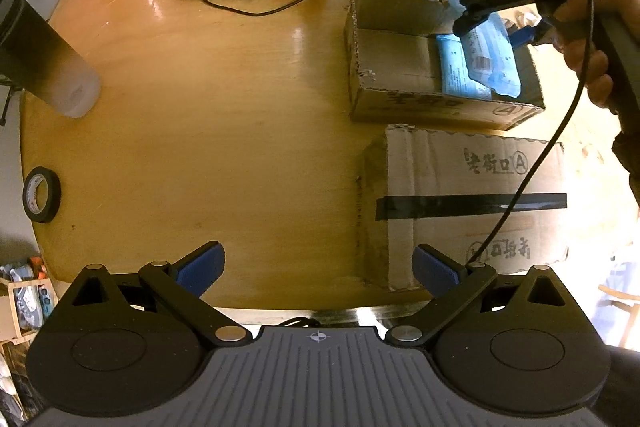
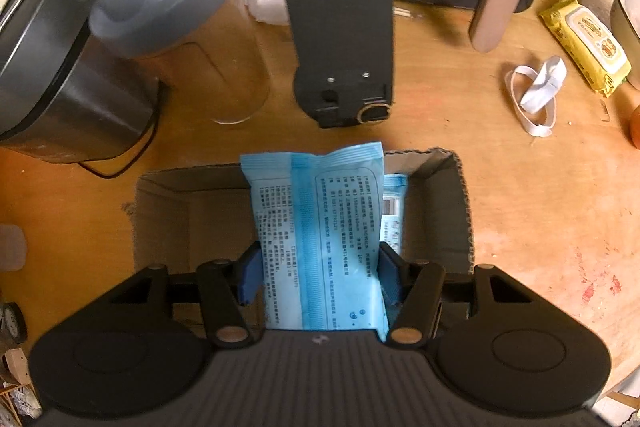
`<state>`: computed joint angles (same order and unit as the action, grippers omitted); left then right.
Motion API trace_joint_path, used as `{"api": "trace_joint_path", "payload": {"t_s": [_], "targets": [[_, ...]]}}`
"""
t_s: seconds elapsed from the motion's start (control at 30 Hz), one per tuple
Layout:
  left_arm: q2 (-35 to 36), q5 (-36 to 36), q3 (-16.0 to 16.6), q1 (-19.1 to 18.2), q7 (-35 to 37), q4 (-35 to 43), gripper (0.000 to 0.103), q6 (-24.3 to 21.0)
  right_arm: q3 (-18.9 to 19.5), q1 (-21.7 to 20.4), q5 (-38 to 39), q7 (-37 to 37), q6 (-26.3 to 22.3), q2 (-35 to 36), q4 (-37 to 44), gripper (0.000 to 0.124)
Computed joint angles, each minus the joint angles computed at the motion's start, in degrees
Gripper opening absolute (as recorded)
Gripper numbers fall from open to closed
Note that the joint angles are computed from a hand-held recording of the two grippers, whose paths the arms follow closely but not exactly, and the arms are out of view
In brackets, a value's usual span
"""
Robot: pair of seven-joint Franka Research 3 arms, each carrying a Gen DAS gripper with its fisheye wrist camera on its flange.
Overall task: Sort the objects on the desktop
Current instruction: 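Carry the smaller blue packet in the right gripper over the open box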
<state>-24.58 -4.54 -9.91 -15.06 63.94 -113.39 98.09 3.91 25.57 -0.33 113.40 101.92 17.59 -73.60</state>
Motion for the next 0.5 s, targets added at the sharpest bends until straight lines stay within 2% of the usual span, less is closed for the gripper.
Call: {"api": "trace_joint_path", "payload": {"t_s": [0.5], "targets": [[-0.87, -0.26, 0.57, 0.47, 0.36, -0.95, 0.103, -0.07, 0.52, 2.62, -0.25, 3.06, -0.62, 3.1, 4.02, 0.057]]}}
